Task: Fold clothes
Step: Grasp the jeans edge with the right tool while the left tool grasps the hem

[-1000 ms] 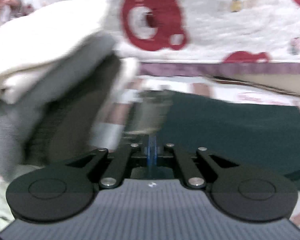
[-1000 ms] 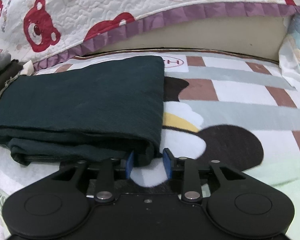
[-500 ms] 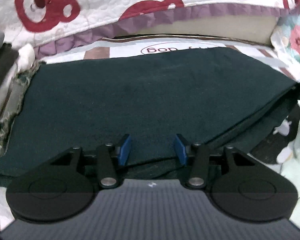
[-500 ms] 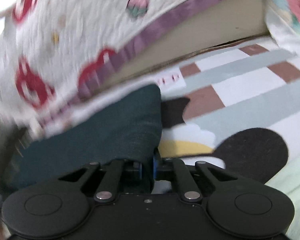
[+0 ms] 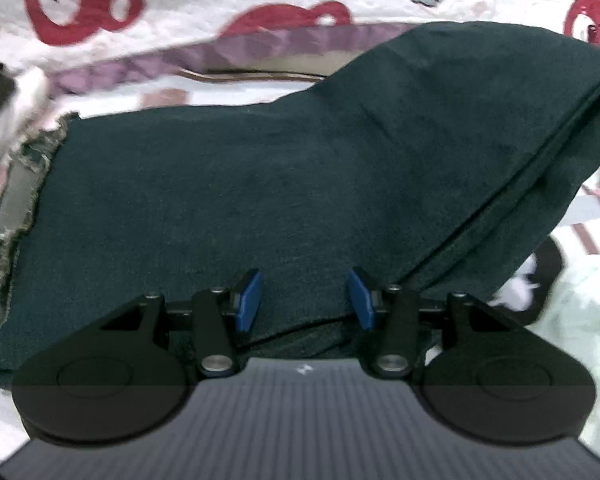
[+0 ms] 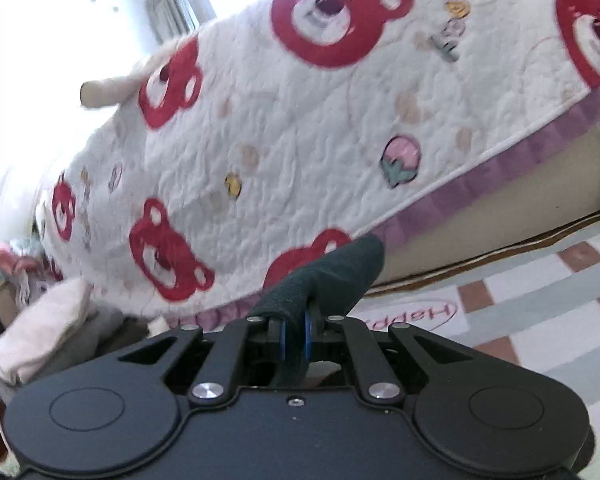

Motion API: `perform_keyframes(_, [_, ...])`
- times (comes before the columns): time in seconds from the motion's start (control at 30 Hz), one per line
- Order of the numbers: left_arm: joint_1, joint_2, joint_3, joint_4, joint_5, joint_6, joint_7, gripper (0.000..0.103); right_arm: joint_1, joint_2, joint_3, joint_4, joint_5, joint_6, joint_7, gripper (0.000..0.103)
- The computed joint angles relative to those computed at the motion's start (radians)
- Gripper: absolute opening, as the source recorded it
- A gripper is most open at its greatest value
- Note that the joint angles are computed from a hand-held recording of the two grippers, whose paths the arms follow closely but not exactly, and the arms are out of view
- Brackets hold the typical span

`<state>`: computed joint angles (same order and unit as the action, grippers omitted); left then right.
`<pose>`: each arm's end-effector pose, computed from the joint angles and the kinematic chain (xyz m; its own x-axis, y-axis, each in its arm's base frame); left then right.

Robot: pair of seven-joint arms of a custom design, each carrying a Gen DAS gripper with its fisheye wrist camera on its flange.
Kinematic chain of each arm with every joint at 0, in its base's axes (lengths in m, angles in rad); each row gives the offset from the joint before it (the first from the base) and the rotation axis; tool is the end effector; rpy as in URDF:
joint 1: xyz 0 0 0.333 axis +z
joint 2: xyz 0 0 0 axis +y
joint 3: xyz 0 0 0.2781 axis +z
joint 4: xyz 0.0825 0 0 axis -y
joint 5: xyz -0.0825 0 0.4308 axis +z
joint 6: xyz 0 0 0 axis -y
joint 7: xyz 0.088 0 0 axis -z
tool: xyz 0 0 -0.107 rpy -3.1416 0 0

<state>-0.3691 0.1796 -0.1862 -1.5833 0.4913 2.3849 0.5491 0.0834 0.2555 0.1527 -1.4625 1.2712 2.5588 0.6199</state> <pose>0.6046 -0.3587 0.5579 0.1462 -0.9667 0.2100 -0.7294 -0.2487 -0.6372 0.7107 0.1430 0.5850 0.5662 -0.6929 -0.4465 -0.4957 0.1466 -0.8560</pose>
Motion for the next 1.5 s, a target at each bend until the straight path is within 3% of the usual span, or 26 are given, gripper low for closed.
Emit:
perform_keyframes(0.07, [-0.013,0.06,-0.011,0.065,-0.021,0.008,0.028,0.047,-0.008,-0.016,-0.012,-0.006,-0.014,0.008,0.024,0.008])
perform_keyframes(0.27, [-0.145,0.259,0.026,0.318,0.061,-0.126,0.156,0.046,-0.023,-0.133,-0.059,-0.132,-0.039,0.005,-0.007,0.008])
perform_keyframes(0.4, [-0.144,0.238,0.035,0.291,0.025,-0.116,0.241,0.047,-0.005,-0.167,-0.09,-0.192,-0.039,0.014,0.004,0.009])
perform_keyframes(0.53, [-0.071,0.122,0.017,0.173,-0.114,-0.081,0.321,0.049,0.003,-0.149,-0.097,-0.153,-0.02,-0.015,-0.046,0.009])
perform_keyframes(0.7, [-0.017,-0.091,0.027,-0.084,0.018,-0.047,0.249,0.064,0.027,-0.152,-0.078,-0.121,-0.053,-0.054,-0.238,0.01])
perform_keyframes(0.8, [0.043,-0.191,0.018,-0.235,0.053,-0.028,0.201,0.064,0.044,-0.161,-0.072,-0.122,-0.046,-0.086,-0.307,0.01])
perform_keyframes(0.9, [0.106,-0.277,0.011,-0.37,0.049,0.003,0.15,0.069,0.05,-0.139,-0.077,-0.086,-0.065,-0.179,-0.262,0.011])
perform_keyframes(0.97, [0.138,-0.335,0.019,-0.453,-0.084,0.095,0.093,0.069,0.044,-0.099,-0.076,-0.031,-0.095,-0.279,-0.181,0.011])
perform_keyframes(1.03, [0.164,-0.361,0.011,-0.489,-0.145,0.138,0.068,0.067,0.042,-0.076,-0.063,0.0,-0.119,-0.324,-0.173,0.011])
perform_keyframes(1.1, [0.199,-0.373,-0.022,-0.499,-0.103,0.137,0.033,0.063,0.047,-0.053,-0.047,0.032,-0.136,-0.346,-0.16,0.011])
perform_keyframes(1.2, [0.262,-0.407,-0.083,-0.521,0.011,0.1,-0.13,0.028,0.06,-0.013,-0.017,0.085,-0.152,-0.364,-0.145,0.011])
perform_keyframes(1.37, [0.307,-0.493,-0.075,-0.641,-0.058,0.237,-0.244,0.027,0.098,0.135,0.029,0.235,-0.292,-0.553,0.094,0.011])
perform_keyframes(1.5, [0.318,-0.524,-0.066,-0.71,-0.191,0.348,-0.225,0.027,0.139,0.079,0.052,0.118,-0.398,-0.477,0.064,0.011])
